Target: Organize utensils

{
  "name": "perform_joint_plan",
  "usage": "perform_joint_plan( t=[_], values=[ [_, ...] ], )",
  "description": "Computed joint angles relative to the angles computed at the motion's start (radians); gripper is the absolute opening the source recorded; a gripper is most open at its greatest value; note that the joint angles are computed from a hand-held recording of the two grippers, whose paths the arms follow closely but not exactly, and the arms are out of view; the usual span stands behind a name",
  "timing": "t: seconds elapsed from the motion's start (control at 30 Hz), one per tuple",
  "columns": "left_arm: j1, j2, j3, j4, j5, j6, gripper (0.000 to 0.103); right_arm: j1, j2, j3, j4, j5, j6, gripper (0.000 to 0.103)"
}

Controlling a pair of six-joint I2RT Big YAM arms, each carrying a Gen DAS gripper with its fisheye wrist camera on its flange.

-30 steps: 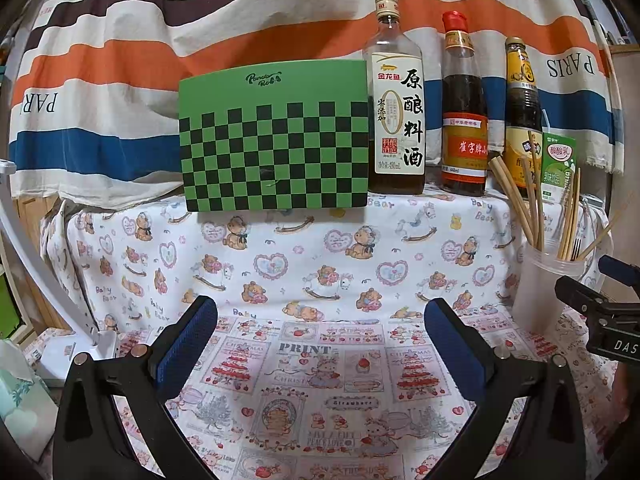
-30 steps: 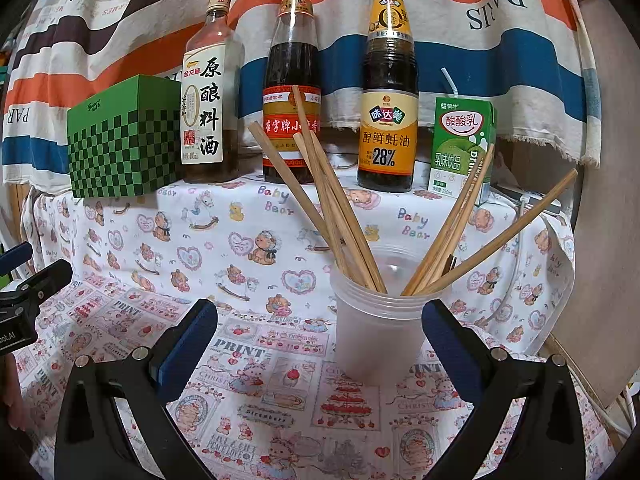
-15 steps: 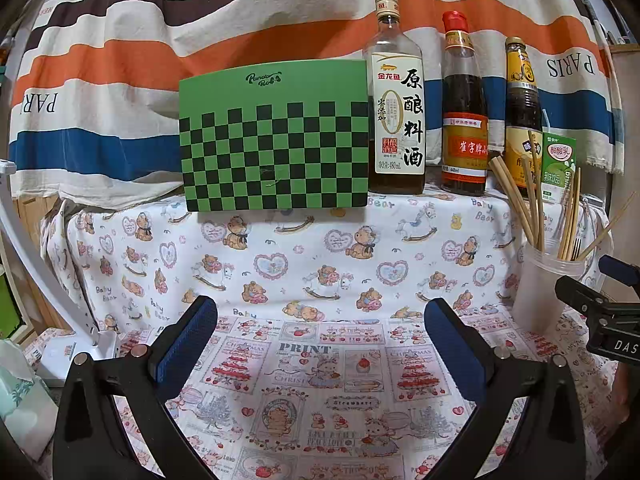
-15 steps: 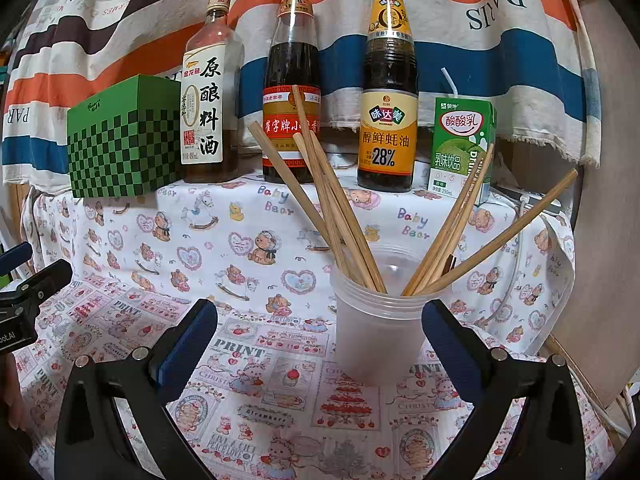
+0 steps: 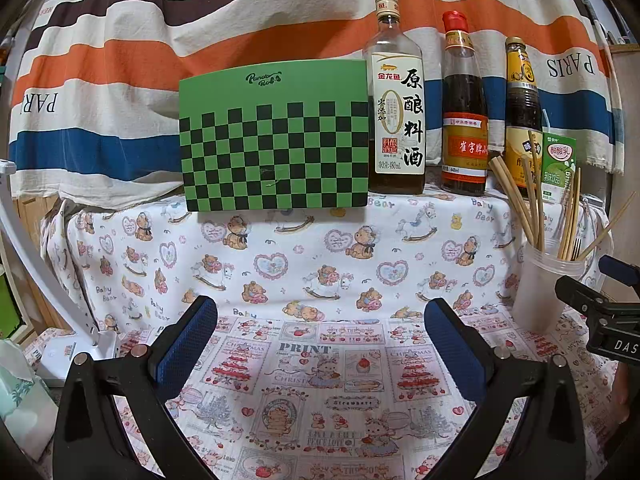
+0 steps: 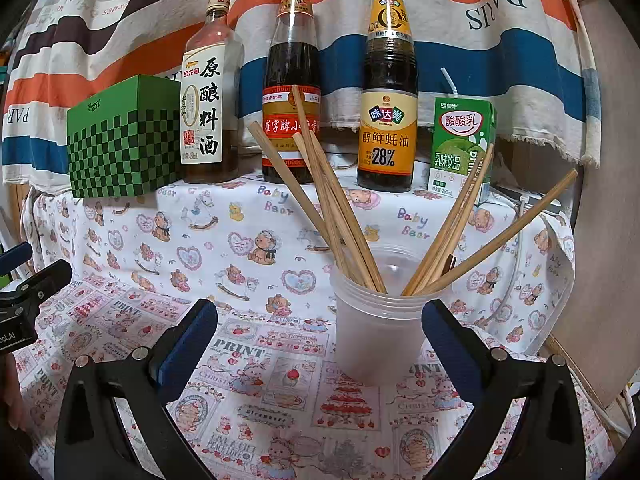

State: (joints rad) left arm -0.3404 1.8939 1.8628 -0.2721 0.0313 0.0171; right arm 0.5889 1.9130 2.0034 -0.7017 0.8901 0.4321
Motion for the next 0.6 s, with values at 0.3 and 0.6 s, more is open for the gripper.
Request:
perform_joint_plan(
  t=[0.3, 0.6],
  values=[
    [0.000, 0.000, 0.001, -0.001, 0.001, 0.000, 0.103, 0.000, 0.000, 0.001, -0.002, 0.000, 0.001, 0.103],
    [0.000, 0.000, 0.000, 0.000, 0.000, 0.000, 0.103, -0.002, 0.001, 0.002, -0.005, -0.005, 0.008, 0.103]
  ],
)
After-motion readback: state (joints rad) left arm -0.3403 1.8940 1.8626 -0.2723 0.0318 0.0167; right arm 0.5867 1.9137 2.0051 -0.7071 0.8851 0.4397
